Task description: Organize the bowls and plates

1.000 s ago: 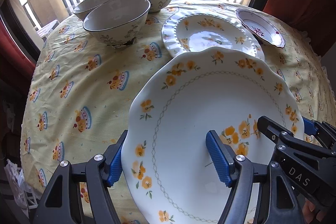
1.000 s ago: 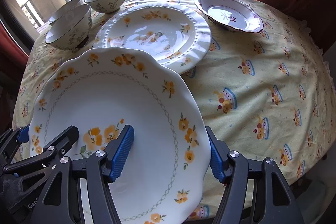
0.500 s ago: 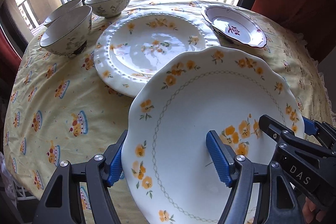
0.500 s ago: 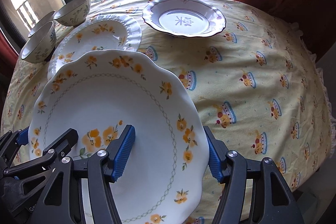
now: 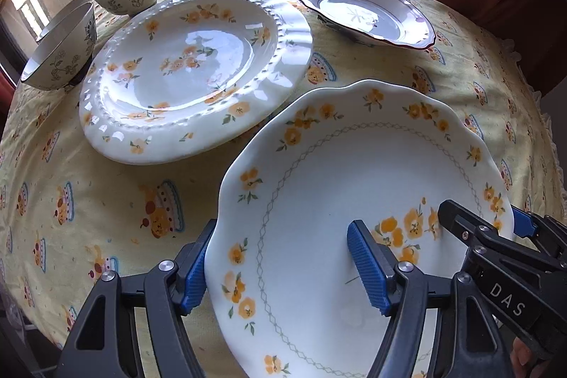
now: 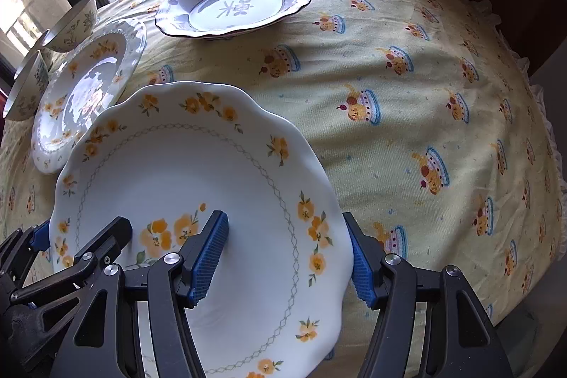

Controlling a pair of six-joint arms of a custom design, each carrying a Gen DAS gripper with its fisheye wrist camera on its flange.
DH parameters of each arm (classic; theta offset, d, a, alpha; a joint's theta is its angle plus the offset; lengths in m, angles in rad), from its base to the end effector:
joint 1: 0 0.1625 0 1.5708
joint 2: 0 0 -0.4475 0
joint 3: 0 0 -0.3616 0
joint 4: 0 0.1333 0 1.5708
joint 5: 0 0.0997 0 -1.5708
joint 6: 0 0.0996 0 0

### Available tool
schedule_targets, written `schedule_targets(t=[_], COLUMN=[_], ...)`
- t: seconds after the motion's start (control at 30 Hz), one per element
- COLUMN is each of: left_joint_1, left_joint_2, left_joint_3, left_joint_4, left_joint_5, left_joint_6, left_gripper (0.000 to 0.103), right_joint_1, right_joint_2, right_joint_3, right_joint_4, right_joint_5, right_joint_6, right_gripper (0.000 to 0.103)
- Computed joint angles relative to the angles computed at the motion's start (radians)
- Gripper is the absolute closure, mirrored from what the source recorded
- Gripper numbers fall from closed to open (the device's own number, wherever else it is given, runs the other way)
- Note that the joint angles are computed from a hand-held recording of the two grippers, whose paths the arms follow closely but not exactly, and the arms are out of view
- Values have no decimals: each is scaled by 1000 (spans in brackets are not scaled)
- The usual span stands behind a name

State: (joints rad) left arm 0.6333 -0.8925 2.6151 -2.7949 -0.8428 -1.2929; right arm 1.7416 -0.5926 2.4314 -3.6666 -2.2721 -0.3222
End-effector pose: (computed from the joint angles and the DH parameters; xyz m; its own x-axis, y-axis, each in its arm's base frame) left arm -0.1061 -0.3255 0.0405 -0.7317 -0.2831 -0.6201 0.0160 0.9023 -0.4308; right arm 0.1345 -0.3738 0.0155 -0.6885 -0.2717 0.6724 -0.4032 0.9141 -0.0435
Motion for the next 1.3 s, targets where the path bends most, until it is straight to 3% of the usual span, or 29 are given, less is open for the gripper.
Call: schedule_targets(t=[0.43,0.57,0.77,1.07,1.3], left_joint_1=[4,-12,-26,-35,17], left_joint_2=[25,-2,-98,-266,-394], left_joint_3=[-47,-53,-47,-39,-45], left_joint_4=[62,115,195,391,518], left_joint_5=[17,17,51,91,140], left_joint_6=[-8,-7,-62,-131,-114], left_gripper=[30,29,21,13,10], right_joint_1=[-36,-2,45,131,184], right_joint_2=[-15,-7,-11,-21,4], right_joint_3=[-5,2,8,-37,-107], right_joint_4=[36,-56,-106,-33,69], right_joint_5=[14,-3,-6,3,29], right_joint_6=[4,-22,-21,74,149], right_gripper=[36,35,34,30,28])
